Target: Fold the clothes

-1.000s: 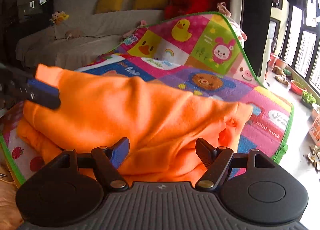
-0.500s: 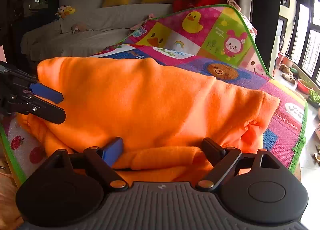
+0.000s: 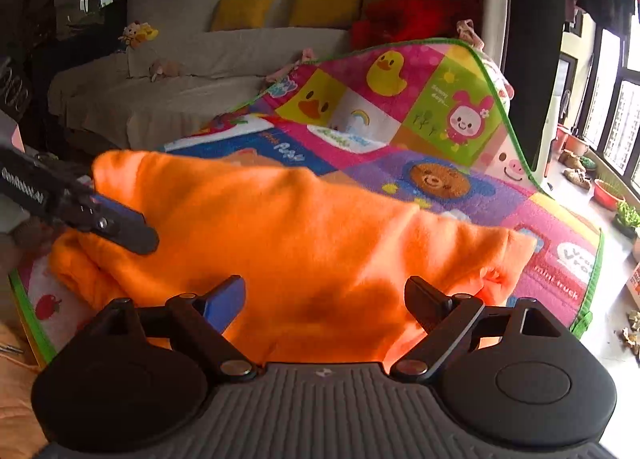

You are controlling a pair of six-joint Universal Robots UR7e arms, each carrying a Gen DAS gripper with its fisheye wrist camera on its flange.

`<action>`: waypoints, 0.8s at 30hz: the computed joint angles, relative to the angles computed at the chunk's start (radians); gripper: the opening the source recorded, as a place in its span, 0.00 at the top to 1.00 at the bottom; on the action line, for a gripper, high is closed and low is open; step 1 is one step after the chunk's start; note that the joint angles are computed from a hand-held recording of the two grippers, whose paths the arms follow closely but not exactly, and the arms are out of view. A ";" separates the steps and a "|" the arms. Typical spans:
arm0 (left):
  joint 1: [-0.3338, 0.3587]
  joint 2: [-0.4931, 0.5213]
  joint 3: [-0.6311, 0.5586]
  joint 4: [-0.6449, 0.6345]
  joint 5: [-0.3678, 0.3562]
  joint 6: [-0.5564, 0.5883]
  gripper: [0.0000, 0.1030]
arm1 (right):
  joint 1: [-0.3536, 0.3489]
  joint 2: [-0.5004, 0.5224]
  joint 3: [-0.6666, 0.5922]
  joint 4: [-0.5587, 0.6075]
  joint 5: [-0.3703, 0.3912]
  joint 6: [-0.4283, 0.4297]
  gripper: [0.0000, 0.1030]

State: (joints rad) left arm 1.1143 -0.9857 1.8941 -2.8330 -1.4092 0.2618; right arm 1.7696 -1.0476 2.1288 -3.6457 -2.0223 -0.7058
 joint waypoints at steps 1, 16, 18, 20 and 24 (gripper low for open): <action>0.002 0.001 0.001 -0.003 -0.002 0.003 0.19 | 0.001 0.004 -0.007 -0.004 -0.005 0.001 0.15; 0.002 -0.103 0.065 -0.062 0.096 -0.060 0.09 | -0.028 -0.007 -0.010 -0.044 -0.079 0.083 0.13; 0.012 -0.104 0.056 -0.041 0.110 -0.091 0.09 | -0.046 -0.021 -0.023 -0.031 -0.100 0.181 0.10; 0.029 -0.099 0.038 0.000 0.103 -0.131 0.09 | -0.072 -0.045 -0.026 0.042 -0.102 0.295 0.10; 0.053 -0.078 0.017 0.030 0.059 -0.158 0.09 | -0.114 -0.053 -0.014 0.112 -0.042 0.383 0.08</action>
State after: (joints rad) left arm 1.1670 -1.0641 1.9107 -2.8029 -1.3498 0.1041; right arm 1.6554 -1.1011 2.1144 -3.5340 -2.0647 -0.3229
